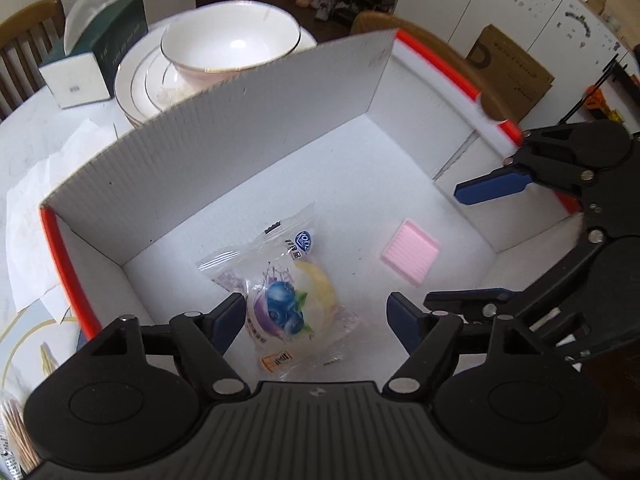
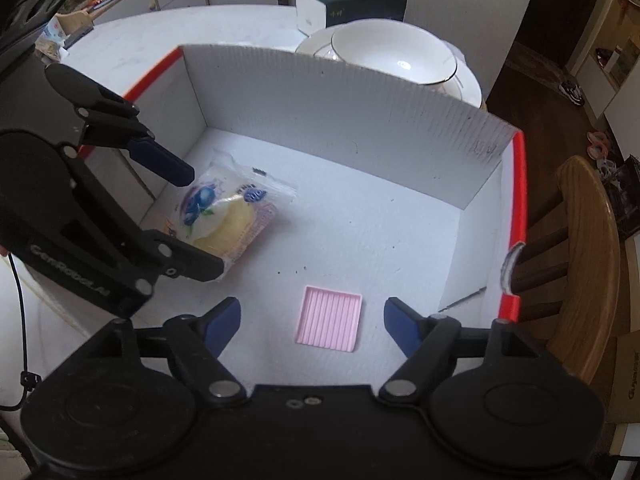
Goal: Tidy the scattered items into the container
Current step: 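Open the left gripper dropping the snack bag while the right gripper releases the pink tray into the box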
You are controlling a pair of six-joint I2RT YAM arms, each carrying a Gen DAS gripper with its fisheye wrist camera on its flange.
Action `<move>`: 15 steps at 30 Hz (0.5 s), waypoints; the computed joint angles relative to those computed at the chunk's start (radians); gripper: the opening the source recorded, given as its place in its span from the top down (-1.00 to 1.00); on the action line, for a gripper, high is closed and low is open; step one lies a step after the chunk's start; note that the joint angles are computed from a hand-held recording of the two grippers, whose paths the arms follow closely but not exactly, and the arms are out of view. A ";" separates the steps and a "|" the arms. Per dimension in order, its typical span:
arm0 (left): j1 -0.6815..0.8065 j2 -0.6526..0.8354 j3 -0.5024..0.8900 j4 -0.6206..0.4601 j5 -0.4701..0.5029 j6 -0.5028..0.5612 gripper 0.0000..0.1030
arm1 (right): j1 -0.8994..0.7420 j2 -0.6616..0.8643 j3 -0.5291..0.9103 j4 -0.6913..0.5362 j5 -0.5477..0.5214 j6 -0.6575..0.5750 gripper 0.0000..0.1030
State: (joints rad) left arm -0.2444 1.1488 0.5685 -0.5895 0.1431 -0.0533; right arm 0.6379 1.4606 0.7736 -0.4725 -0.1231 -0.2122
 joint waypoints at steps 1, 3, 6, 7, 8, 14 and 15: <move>-0.004 -0.019 -0.005 -0.002 -0.001 -0.006 -0.50 | -0.003 -0.008 -0.003 0.001 -0.005 0.003 -0.53; -0.006 -0.065 -0.007 -0.026 0.000 -0.019 -0.51 | -0.010 -0.028 -0.010 -0.001 -0.014 0.014 -0.55; -0.020 -0.133 -0.020 -0.043 0.000 -0.049 -0.56 | -0.015 -0.081 -0.016 -0.027 -0.026 0.022 -0.60; -0.027 -0.159 -0.021 -0.056 -0.007 -0.057 -0.57 | -0.009 -0.103 -0.022 -0.034 -0.024 0.033 -0.61; -0.033 -0.183 -0.021 -0.070 -0.013 -0.060 -0.57 | -0.006 -0.111 -0.027 -0.030 -0.028 0.038 -0.61; -0.069 -0.321 -0.019 -0.150 -0.058 -0.090 -0.63 | 0.031 -0.189 -0.051 -0.027 -0.024 0.062 -0.66; -0.076 -0.344 -0.019 -0.164 -0.064 -0.094 -0.63 | 0.040 -0.203 -0.055 -0.026 -0.018 0.069 -0.66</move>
State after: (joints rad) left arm -0.3203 0.8043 0.5496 -0.7534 0.0794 -0.1474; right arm 0.6775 1.2579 0.7182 -0.4986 -0.1412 -0.1433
